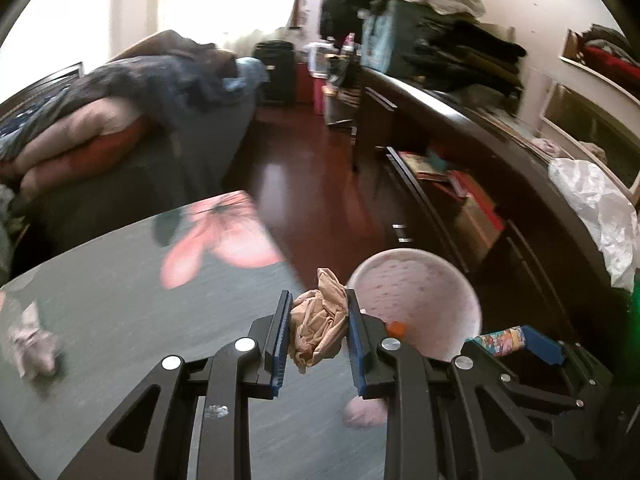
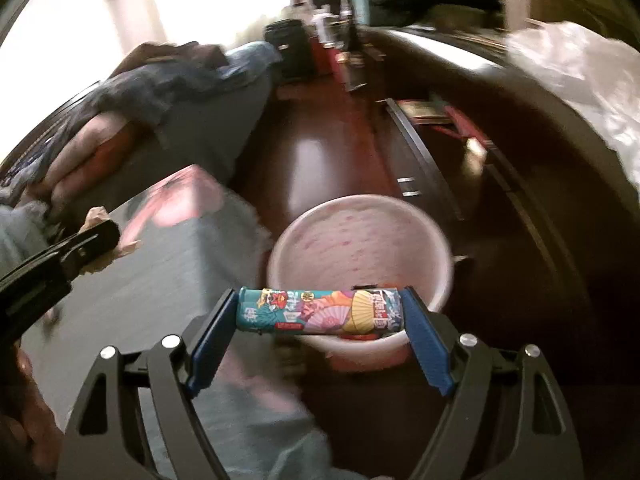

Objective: Collect trash
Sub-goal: 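Carry the glove and candy stick over the wastebasket, then open both tools to drop the glove and candy stick in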

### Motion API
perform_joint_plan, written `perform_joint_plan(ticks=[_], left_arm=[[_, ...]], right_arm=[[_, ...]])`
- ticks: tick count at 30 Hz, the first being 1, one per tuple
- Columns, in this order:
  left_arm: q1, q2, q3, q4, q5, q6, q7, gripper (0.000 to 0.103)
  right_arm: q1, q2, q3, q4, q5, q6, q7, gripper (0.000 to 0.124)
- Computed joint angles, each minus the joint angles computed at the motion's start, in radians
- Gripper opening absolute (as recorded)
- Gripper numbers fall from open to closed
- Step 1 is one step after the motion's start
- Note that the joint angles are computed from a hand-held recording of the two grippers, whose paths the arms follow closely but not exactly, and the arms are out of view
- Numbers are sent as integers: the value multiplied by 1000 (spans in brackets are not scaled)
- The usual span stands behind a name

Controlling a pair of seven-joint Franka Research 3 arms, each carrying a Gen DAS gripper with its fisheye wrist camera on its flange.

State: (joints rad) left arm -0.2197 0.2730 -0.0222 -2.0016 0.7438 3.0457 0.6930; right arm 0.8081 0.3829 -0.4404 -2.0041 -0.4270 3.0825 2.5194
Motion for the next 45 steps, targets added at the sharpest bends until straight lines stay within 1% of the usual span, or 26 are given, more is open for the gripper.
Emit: perform_joint_plan(ticks=[2,3,5,7,8,10,13,16,18,20,23,24,26,29,30,31,32,34,37,40,42,45], left_arm=[[7,34,-29,42,-30,-7,41,26],[24,62,-62,75,-70,-10,88,26],[35,97,-94,116,-128,-22,151,26],[75,155,-166,182,-225,-50,259,26],[88,179,-194,211,-265,-64,302,26],[101,225,-230,272,-327,-94,370,26],[78,276,-230,349,-380,-127,422,26],[41,311,-200,407,-411,-148,447,29],[34,342,-201,450,-437,-171,473,30],[18,367,-189,485,-451,-187,483,31],[-3,399,-168,528,-460,-207,485,41],[-6,412,-162,542,-464,-212,482,46],[-7,425,-158,558,-474,-217,477,53],[10,419,-166,537,-494,-187,477,63],[13,412,-164,525,-495,-173,475,70],[10,403,-154,509,-491,-154,466,77],[2,392,-138,493,-483,-132,449,79],[3,380,-132,477,-474,-115,441,80],[14,366,-141,459,-471,-98,442,83],[6,348,-129,436,-456,-84,432,83],[0,330,-117,411,-442,-72,422,83],[10,297,-118,365,-433,-49,415,82]], right_arm=[[11,8,-41,-1,-8,-3,27,81],[17,13,-55,2,-12,-7,37,81],[20,27,-79,10,-22,-14,55,81],[11,43,-83,25,-25,-28,61,81],[4,53,-81,36,-25,-38,64,81],[-8,72,-77,53,-28,-45,71,81],[-29,109,-67,95,-33,-64,67,81],[-43,126,-54,120,-34,-77,60,81],[-43,158,-56,160,-41,-94,61,81],[-47,183,-55,191,-47,-104,63,81],[-73,225,-30,247,-36,-116,40,82],[-70,242,-35,267,-37,-125,43,83],[-59,261,-48,284,-43,-131,51,90],[-59,272,-45,295,-47,-144,56,91],[-64,271,-35,294,-45,-147,52,92],[-68,270,-28,294,-43,-154,48,92],[-69,268,-24,293,-43,-157,48,92],[-75,263,-11,291,-42,-160,45,92],[-77,259,0,293,-46,-175,45,92],[-81,247,14,288,-56,-194,49,92],[-73,232,11,274,-72,-204,72,93],[-95,202,45,252,-77,-217,83,93]])
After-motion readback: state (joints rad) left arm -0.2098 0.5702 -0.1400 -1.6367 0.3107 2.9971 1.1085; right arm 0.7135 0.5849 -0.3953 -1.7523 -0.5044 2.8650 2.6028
